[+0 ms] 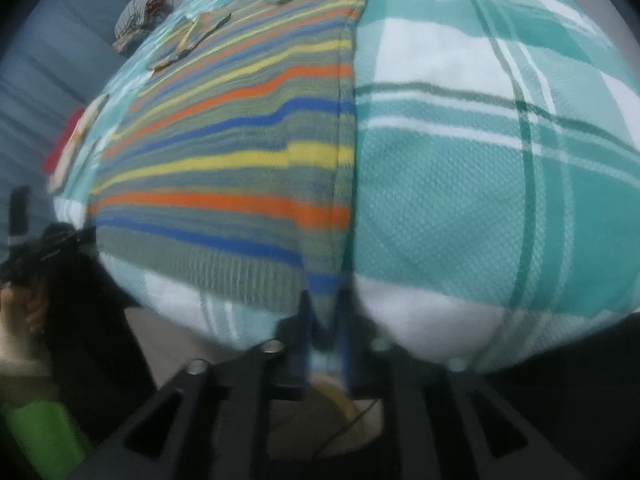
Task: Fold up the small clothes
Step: 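Lift the sweater by the hem with both tools and lay it flat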
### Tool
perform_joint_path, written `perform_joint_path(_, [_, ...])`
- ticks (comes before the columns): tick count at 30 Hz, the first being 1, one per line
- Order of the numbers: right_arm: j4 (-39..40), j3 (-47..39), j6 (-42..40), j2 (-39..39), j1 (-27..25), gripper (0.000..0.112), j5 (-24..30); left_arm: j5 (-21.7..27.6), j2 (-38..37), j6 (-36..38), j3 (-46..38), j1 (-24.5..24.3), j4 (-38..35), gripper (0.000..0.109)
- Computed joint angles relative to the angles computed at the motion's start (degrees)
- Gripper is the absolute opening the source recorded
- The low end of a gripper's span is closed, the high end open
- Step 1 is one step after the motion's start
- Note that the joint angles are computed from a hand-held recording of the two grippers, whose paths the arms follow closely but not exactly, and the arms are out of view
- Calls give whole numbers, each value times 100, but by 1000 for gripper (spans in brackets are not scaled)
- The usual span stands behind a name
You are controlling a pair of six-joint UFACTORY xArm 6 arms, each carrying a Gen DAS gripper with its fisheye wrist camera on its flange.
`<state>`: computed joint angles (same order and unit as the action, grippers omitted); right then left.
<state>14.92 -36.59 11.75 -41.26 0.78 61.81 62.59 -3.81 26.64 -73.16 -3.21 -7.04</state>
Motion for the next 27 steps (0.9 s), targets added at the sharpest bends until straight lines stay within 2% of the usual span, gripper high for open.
perform_joint_path(2, [-334,-315,-193,-41,-115,43,558,-238,-145,60,-218,86,92,34])
perform_joint_path(4, [-1109,-790,-266,-61,-228,49,958,-533,-139,1,-532,139,-103,50])
perform_joint_path(6, [-1918,-1287,-202,72,-245,55,1053,-894,-32,-61,-841,102,-595,82])
perform_joint_path(7, [-2468,-1612,-199,251,-231,60,938,-1143,58,-44,-963,27,-950,87])
perform_joint_path(8, [-3029,-1953,-213,519,-202,70,681,-1382,155,-51,-1039,-86,-1218,91])
perform_joint_path(9, [-3350,-2156,-190,718,-152,76,471,-1606,242,-51,-1050,-204,-1423,92])
perform_joint_path(11, [-3706,-2625,-394,1366,-191,83,-435,-2132,428,115,-948,-501,-2012,96])
perform_joint_path(13, [-3473,-3181,-684,2212,-242,84,-1160,-2775,661,506,-680,-855,-2620,96])
perform_joint_path(15, [-2645,-3947,-1268,3309,-227,84,-1699,-3037,900,590,-534,-1075,-2613,96])
perform_joint_path(18, [-1651,-5164,-1947,4781,-44,84,-1722,-2995,1169,423,-399,-1220,-2161,96])
perform_joint_path(20, [-1533,-5810,-2047,5523,85,84,-1606,-2954,1276,271,-367,-1211,-1942,96])
perform_joint_path(23, [-1625,-6387,-1951,6358,222,84,-1780,-3039,1299,292,-352,-1203,-2146,97])
perform_joint_path(24, [-1633,-6498,-1931,6539,208,83,-1769,-3017,1305,298,-365,-1197,-2162,97])
perform_joint_path(25, [-1637,-6632,-1865,6728,174,77,-1663,-2988,1319,280,-397,-1190,-2130,97])
perform_joint_path(27, [-1299,-6833,-1692,6962,14,13,-1400,-3006,1344,281,-420,-1192,-2122,97])
